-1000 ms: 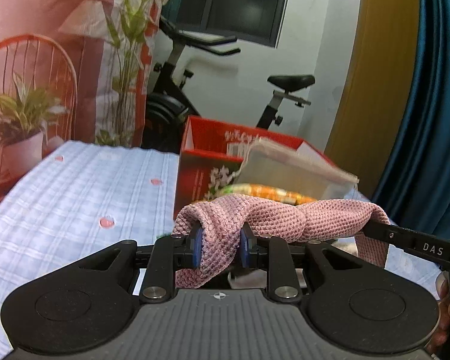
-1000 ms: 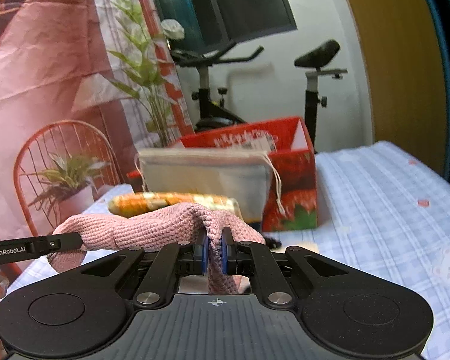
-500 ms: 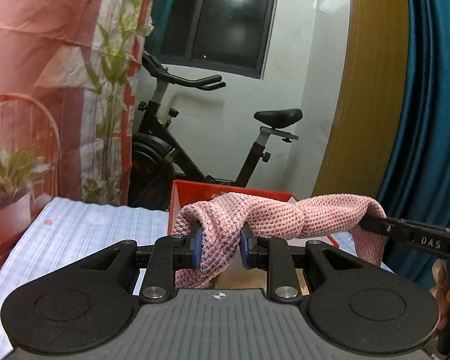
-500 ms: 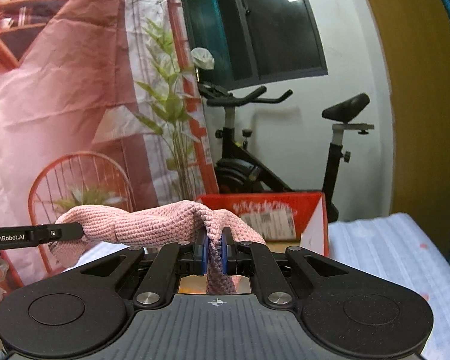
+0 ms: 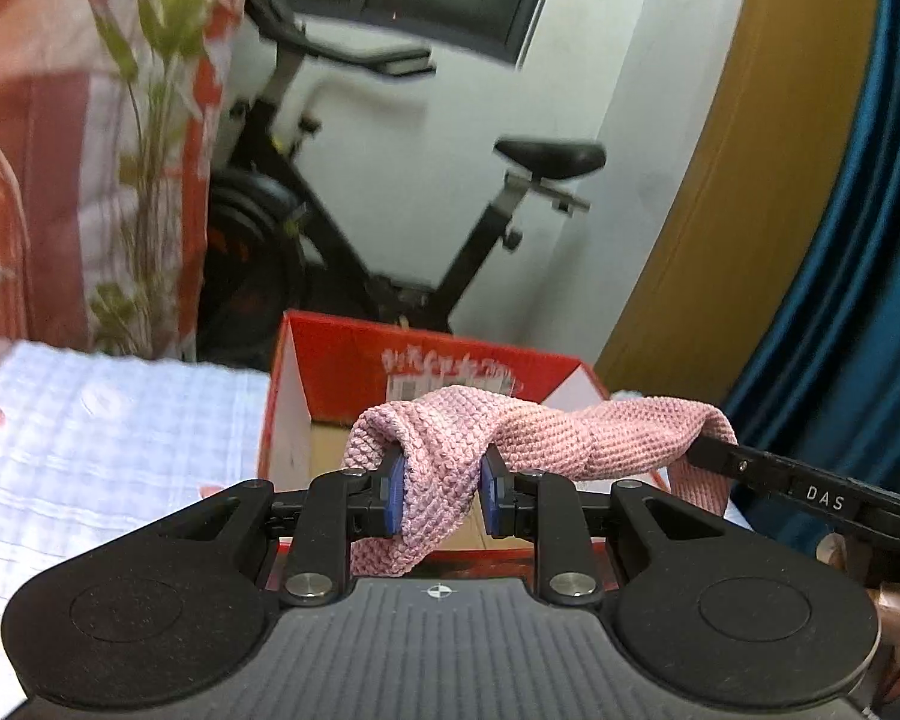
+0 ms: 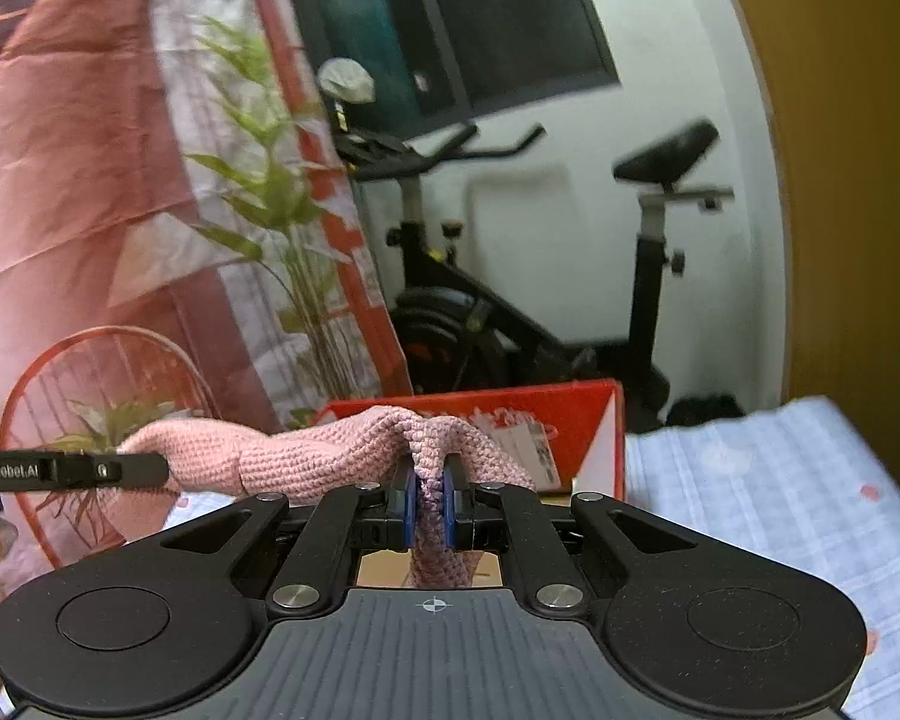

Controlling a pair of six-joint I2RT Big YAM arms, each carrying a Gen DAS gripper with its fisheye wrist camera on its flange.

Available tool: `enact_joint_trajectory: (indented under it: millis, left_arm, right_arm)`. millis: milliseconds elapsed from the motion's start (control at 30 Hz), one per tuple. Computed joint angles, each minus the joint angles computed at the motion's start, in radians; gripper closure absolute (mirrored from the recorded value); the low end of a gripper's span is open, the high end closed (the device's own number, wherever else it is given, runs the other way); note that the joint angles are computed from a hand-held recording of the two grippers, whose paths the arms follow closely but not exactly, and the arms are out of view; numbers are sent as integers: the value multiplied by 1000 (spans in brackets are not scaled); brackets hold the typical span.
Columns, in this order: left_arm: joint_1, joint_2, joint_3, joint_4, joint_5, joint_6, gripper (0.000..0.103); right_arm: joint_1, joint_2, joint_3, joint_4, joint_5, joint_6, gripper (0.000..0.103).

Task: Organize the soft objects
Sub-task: 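Carry the pink cloth into the red box and open the left gripper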

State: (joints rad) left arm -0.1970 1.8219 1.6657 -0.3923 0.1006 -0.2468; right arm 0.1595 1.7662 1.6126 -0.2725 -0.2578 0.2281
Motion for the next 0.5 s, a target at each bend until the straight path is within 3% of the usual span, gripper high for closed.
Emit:
enact_joint_trajectory:
  millis: [200,500]
  left_arm:
    - [32,105,135,-90,61,-24,77]
    - [44,223,300,-239,63,18,77]
  right_arm:
    - [-24,123,129,-54,-32,20,95]
    - [-14,285,351,-219,-16,-35,95]
